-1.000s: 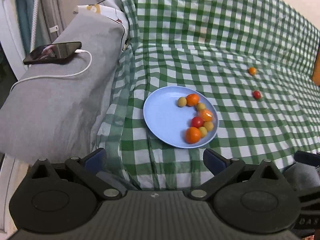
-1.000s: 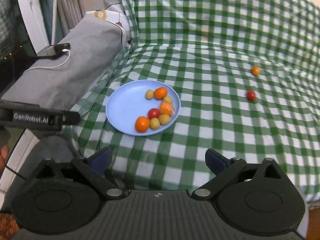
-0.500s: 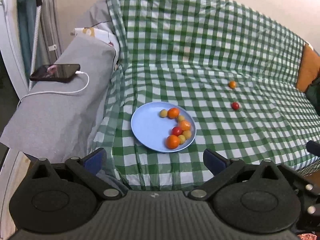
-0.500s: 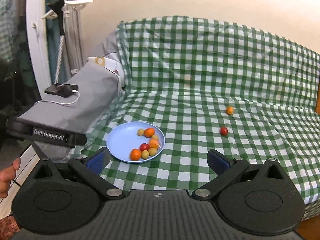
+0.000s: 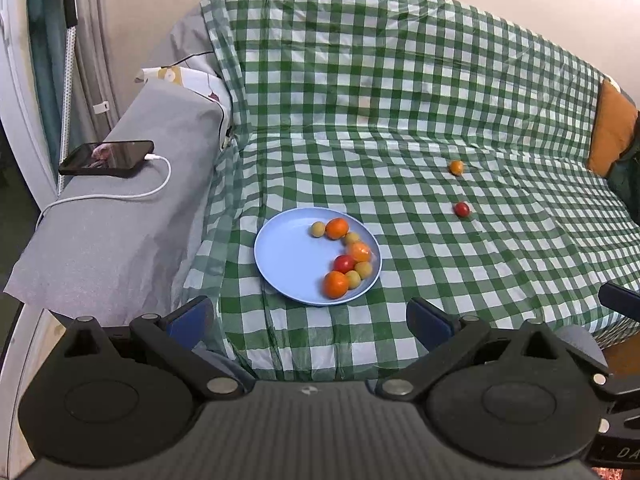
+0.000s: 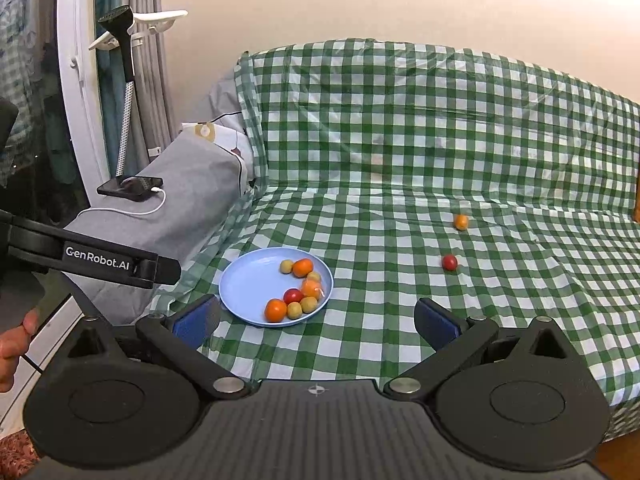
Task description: Organize fruits
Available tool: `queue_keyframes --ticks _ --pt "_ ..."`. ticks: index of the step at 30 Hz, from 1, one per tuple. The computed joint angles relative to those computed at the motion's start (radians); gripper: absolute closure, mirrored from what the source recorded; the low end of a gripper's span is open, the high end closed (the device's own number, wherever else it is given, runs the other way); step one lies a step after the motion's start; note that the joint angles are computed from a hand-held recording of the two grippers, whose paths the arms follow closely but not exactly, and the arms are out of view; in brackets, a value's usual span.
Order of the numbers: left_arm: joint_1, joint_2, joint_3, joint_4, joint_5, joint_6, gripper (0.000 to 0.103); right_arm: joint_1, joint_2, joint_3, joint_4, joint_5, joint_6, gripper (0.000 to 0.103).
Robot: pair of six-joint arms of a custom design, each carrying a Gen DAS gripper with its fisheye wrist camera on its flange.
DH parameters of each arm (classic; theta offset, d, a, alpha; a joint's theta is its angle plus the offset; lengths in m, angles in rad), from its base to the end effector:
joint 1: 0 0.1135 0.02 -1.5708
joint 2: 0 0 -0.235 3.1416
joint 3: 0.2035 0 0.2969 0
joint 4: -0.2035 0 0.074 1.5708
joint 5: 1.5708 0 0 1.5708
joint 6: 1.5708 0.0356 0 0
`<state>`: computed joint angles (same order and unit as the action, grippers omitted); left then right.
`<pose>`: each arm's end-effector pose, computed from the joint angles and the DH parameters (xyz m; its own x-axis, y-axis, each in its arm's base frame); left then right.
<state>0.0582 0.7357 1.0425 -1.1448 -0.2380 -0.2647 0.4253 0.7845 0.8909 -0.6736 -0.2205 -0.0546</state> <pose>0.1767 0.0187 0.3355 -0.6602 -0.2931 -0.6915 -0.4006 0.9162 -0.0059 0.2046 0.1012 0.3116 -0.4575 -0.2657 -0.8486 -0.5965 0.7994 0.0713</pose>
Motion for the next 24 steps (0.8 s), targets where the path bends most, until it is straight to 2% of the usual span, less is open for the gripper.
queue_keyframes --ticks 24 --pt "0.064 0.189 0.057 0.073 0.035 0.037 0.000 -0.036 0.194 0.056 0.051 -0.031 0.019 0.001"
